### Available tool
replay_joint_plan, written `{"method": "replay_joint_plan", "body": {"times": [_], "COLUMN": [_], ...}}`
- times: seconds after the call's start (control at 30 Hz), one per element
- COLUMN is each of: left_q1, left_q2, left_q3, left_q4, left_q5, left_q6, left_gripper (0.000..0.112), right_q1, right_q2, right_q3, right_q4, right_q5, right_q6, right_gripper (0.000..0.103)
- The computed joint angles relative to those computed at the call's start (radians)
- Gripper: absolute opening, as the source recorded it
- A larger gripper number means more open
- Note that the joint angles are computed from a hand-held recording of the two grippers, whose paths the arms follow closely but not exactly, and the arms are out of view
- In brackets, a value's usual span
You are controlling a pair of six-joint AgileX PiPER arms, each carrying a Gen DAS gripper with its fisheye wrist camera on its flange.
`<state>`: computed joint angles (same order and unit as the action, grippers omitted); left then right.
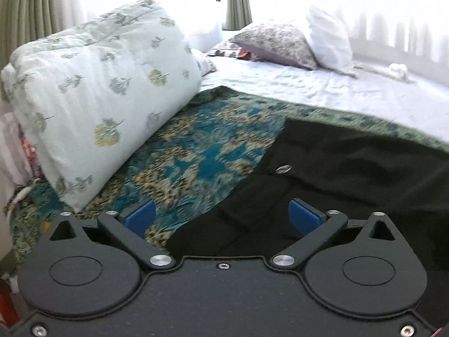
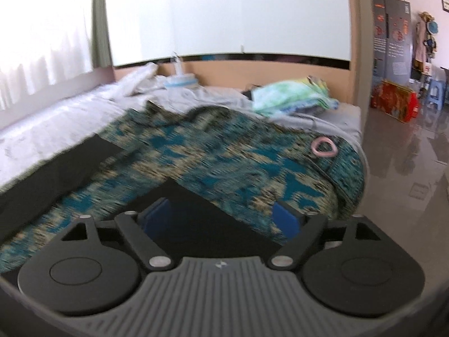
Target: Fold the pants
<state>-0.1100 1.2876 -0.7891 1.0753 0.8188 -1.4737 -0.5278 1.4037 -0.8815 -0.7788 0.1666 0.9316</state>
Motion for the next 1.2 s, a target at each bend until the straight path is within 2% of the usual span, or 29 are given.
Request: {"method": "replay_joint_plan", "body": {"times": [0.13,0.23,0.37,0.53,0.63,0.73,0.93,1.13,1.2], "left_q1": [0.061,0.111,0.152,0.181,0.209,0.240,0.275,0.261,0.262], "left_q2": [0.009,0.041,0.102,0.206,0.279,0.370,0.571,0.813,0.887], "left_q3": [-0.102,-0.188,-0.300,-0.435,-0.528,-0.648,-0.899,-1.181,-1.268], "left_q4": [-0.154,-0.278,-0.387,-0.485,-0.581,-0.688,-0.827,-0.793,-0.807], "left_q5": [-0.053,-0.068,-0.075,-0.072,-0.073,-0.057,0.004,0.126,0.153], "left_q6": [0.164,0.284,0.390,0.479,0.556,0.652,0.697,0.553,0.502], "left_gripper": [0.103,0.103,0.103,0.103,0.103,0.103,0.103,0.103,0.103], "right_q1": [0.064,0.128,0.232,0.331,0.399,0.463,0.558,0.634,0.653], "right_q2": [-0.017,-0.015,0.014,0.077,0.159,0.264,0.520,0.804,0.928], "right_q3": [-0.071,-0.122,-0.198,-0.272,-0.375,-0.505,-0.818,-1.195,-1.395], "right_q4": [0.323,0.394,0.351,0.331,0.274,0.242,0.288,0.276,0.300], "right_q5": [0.043,0.070,0.103,0.045,0.072,0.129,0.282,0.456,0.560], "right_q6": [-0.282,-0.323,-0.249,-0.140,-0.034,0.043,0.028,0.000,-0.053], "right_gripper": [0.099,0.103,0.103,0.103,0.103,0.103,0.103,0.103,0.103]}}
